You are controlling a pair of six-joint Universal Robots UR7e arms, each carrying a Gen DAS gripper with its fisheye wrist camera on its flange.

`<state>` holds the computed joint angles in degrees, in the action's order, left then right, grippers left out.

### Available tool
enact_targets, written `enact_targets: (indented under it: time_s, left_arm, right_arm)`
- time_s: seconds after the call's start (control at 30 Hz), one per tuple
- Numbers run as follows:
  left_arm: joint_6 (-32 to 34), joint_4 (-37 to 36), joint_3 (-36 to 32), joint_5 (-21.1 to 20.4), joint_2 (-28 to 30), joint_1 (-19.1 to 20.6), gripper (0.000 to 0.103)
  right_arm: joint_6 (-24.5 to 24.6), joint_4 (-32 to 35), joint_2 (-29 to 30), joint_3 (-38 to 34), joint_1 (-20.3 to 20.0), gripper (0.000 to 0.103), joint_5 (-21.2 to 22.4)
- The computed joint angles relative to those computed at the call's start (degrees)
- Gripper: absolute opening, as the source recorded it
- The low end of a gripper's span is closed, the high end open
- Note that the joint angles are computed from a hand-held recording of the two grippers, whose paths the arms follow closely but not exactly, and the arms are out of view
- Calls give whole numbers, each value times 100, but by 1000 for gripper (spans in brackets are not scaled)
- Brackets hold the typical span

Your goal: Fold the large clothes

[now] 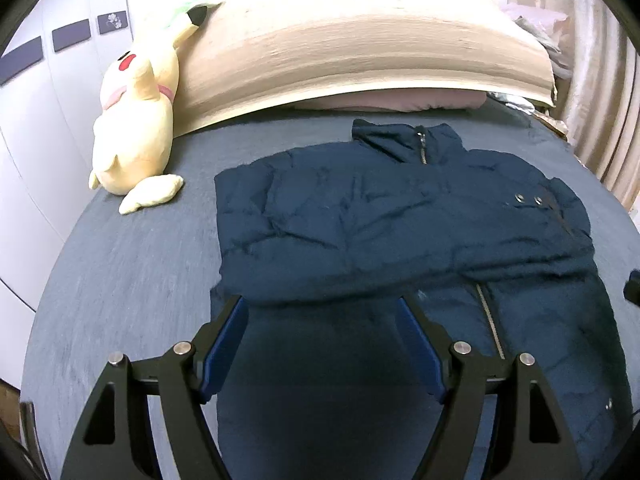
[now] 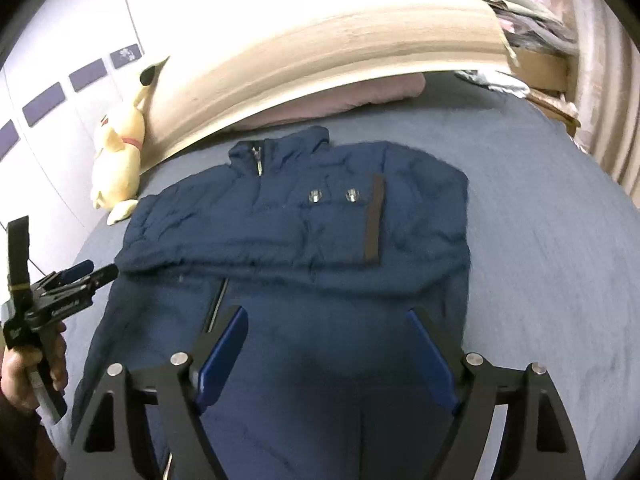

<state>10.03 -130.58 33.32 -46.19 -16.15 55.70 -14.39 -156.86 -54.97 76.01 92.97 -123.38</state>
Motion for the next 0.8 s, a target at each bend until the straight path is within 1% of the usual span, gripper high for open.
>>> enact_targets:
  time_s: [0.1, 0.17, 0.3, 0.4, 0.5, 0.57, 0.63, 0.7, 0.77, 0.8]
  left_arm:
    - [-139, -243, 671, -10, -347, -43, 77]
    - [-212, -366, 1068, 15, -554, -67, 77]
    - [-261, -931, 2328, 88, -1216, -137, 77]
    - [-227, -1399, 3244, 186, -1722, -174, 77]
    - [-497, -1545, 4025, 204, -2267, -155, 77]
    - [-844, -1535, 4477, 230, -2635, -114, 77]
    - [-1198, -1465, 4827, 194, -2948, -67, 77]
    - [-1539, -1372, 5127, 116, -3219, -19, 77]
    - [-1885, -1099, 5337, -237, -3493, 62, 77]
    - [-1971, -1097, 5469, -393, -3616, 91, 77]
  right_arm:
    - [48, -277, -247, 465, 16, 84, -49]
    - [176, -408, -482, 838, 6, 84, -2]
    - [307, -812, -936, 1591, -8, 84, -26]
    - [509, -915, -1349, 2131, -57, 84, -17]
    - [708, -970, -1822, 2687, -172, 84, -43]
    - [779, -934, -2090, 2979, -264, 84, -72]
    - [867, -872, -2327, 3213, -368, 84, -69]
    - [1007, -804, -2597, 3473, -498, 84, 45]
    - [1051, -682, -2810, 3664, -624, 84, 312]
    - [1068, -551, -2945, 3767, -717, 84, 559]
